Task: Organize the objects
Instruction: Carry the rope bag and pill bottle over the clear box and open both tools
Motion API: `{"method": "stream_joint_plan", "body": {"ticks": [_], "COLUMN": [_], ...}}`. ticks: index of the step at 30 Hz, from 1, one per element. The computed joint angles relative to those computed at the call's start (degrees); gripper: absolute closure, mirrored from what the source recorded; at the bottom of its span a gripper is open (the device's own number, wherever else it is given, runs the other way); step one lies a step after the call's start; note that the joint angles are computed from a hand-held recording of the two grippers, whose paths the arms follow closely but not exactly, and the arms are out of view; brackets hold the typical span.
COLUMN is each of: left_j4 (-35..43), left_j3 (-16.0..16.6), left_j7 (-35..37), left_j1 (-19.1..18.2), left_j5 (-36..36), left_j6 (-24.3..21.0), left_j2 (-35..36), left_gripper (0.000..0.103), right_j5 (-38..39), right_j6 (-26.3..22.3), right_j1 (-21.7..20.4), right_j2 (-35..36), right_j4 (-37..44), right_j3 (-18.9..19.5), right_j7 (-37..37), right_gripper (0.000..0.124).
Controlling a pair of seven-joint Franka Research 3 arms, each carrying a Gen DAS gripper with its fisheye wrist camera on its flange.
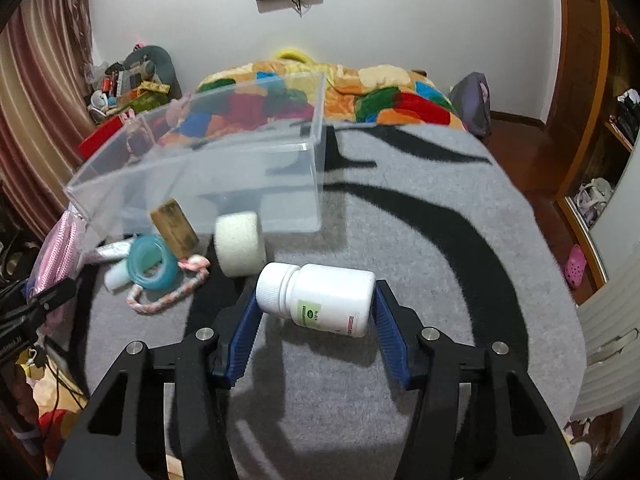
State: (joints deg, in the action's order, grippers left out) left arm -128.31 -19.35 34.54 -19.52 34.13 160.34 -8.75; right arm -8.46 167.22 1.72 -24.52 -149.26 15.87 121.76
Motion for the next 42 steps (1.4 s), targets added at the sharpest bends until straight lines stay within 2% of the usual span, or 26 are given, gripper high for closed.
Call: {"method": "stream_joint_plan", "body": {"ticks": [5,8,12,15,20,25,30,34,39,42], "left_j4": [0.9,2.9,7.9,11.6,18.1,25.5,31.4,35.0,40.5,42.6], "left_j3": [0.0,0.6,0.9,1.5,2.3,2.8,3.4,3.4,3.3,3.4], "left_j7": [-0.6,1.6,4.1,6.3,11.4,16.8,20.1,23.6,28.3,29.9], "left_j1": [0.8,1.0,1.2,0.7,-0.6,-2.0,-3.5,-4.1,-4.4,-4.8], "left_j5": [1.0,0.1,-0.5,-1.8,-4.6,-7.9,-9.9,-12.1,-16.2,-17.4], "left_j6": [1.6,2.9,2.9,2.3,0.4,-3.6,-8.6,-11.9,-15.8,-18.2], "left_j2": [-1.7,-0.8,2.5,5.4,10.6,16.6,21.3,24.3,28.8,30.3], "left_gripper": [0.046,0.046,0.046,0.046,0.046,0.046,0.046,0.046,0.046,0.046], "right_j5": [-0.1,0.0,0.1,-2.3,-4.7,-7.7,-1.7,1.0,7.7,6.7], "right_j6": [1.2,2.2,3.2,3.3,1.9,-1.3,-5.7,-8.1,-12.7,-14.7], "right_j1": [-0.2,-0.6,-0.8,-3.4,-2.6,0.6,6.7,9.9,12.2,13.0], "right_j2": [-1.3,-0.8,1.6,3.6,9.0,14.5,20.6,23.3,26.5,27.2], "right_j4": [1.3,3.0,7.2,10.3,16.6,22.0,27.5,29.8,33.8,35.1], "right_j3": [-0.1,-0.1,-0.2,1.9,0.9,-1.9,-7.0,-9.7,-11.7,-12.4], "right_j7": [-1.1,-2.2,-4.2,-3.1,-3.1,-3.1,-10.4,-14.2,-21.1,-21.3], "right_gripper": [0.073,0.073,0.073,0.073,0.073,0.073,0.073,0.073,0.073,0.073]}}
